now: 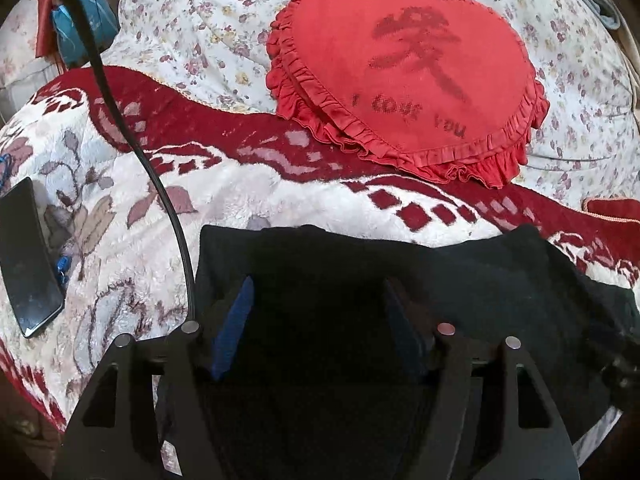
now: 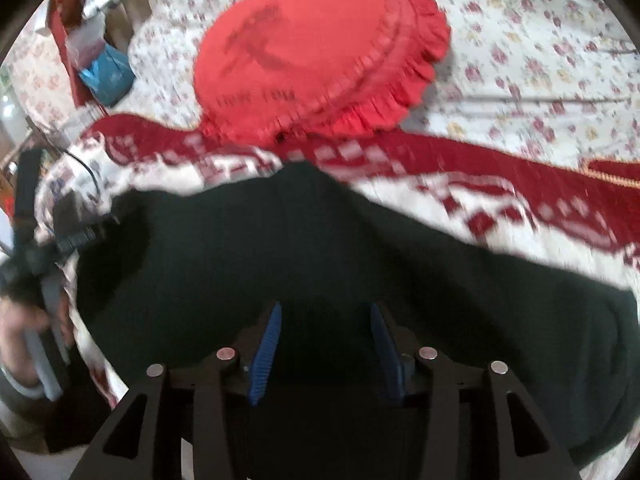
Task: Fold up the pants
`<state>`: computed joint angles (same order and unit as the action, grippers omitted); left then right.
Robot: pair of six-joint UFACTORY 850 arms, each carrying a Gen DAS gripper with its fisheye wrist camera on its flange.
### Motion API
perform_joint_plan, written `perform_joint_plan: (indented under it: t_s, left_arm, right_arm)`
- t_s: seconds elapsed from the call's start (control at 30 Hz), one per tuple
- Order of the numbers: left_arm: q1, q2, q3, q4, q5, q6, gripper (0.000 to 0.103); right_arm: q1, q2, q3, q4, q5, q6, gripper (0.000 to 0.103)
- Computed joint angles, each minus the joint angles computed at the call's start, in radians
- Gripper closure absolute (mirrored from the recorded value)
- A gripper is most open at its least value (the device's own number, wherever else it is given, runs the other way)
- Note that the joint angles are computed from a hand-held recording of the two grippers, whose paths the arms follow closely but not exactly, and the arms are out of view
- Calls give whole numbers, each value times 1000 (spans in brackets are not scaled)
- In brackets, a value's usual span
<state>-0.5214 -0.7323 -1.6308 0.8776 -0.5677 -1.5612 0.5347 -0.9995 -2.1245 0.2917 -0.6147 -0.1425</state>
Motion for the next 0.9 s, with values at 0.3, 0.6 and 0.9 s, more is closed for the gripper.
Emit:
perform_joint_plan:
  t_s: [0.3, 0.6, 0.9]
  left_arm:
    - [-27, 68, 46, -17, -22, -3, 36]
    - [-85, 120, 72, 20, -22, -29, 36]
    - [-118, 32, -63, -150, 44, 194, 36]
  right_arm:
    - [-10, 107, 148, 64, 73, -55, 57]
    - [-39, 238, 374, 76, 148, -53, 55]
    - [-106, 303, 494, 303, 189, -195, 55]
